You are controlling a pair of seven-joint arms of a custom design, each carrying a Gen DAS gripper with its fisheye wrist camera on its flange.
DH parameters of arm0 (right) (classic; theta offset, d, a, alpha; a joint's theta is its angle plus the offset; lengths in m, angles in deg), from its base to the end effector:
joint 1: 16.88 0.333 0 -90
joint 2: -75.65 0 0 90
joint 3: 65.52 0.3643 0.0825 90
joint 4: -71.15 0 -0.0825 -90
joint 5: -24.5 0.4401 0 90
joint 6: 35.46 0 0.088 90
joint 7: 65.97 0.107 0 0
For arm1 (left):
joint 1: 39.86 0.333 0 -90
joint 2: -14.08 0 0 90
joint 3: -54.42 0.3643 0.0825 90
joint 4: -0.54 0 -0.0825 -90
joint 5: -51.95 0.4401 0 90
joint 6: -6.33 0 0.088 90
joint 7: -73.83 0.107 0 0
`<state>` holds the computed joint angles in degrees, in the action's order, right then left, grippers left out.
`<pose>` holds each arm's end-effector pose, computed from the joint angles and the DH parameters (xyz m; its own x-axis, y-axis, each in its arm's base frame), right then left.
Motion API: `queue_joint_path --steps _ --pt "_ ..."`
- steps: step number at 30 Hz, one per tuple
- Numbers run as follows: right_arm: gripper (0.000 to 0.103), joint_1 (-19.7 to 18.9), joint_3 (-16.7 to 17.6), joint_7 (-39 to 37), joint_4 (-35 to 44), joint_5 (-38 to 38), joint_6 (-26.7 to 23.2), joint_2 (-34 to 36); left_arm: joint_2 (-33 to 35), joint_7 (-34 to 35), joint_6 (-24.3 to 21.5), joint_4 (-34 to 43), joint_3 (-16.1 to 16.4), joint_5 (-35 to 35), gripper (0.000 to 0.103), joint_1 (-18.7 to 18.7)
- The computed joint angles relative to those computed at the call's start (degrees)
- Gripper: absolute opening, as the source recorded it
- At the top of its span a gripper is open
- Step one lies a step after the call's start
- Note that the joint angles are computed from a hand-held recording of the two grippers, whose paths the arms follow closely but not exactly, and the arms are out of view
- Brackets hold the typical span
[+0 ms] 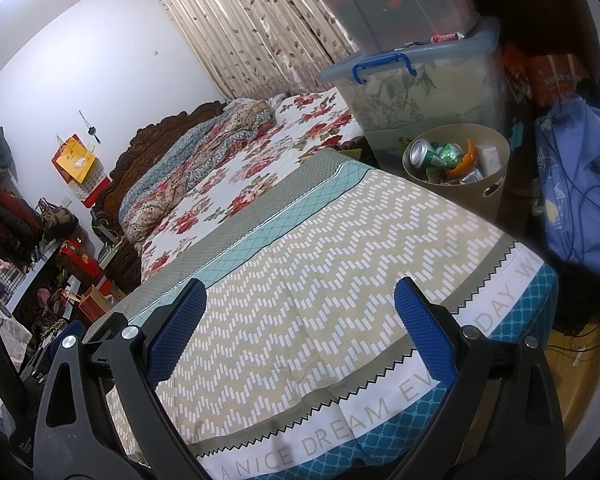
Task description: Collect trash
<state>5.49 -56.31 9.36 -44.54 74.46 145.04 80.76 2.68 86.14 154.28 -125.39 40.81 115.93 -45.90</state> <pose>0.5955 0.2824 0.5285 0.1700 -0.8450 -0.5070 -0.6568 0.2864 -0.6976 0.5318 -0.2146 0.5447 0.2350 -0.9668 -0.1009 -0.5518 -0.0472 -0.8326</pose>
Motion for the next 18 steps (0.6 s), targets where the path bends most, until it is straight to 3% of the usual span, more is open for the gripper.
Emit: queue_joint_path --steps 12,18 --pt "0.096 0.03 0.25 -0.57 0.13 0.62 0.35 0.19 -0.75 -0.62 1.79 -1.28 0.15 0.10 0.094 0.45" --pt "0.096 0.13 0.16 -0.26 0.07 0.36 0.35 0.18 -0.43 0.13 0.17 -0.59 -0.21 -0.13 0.094 0.31"
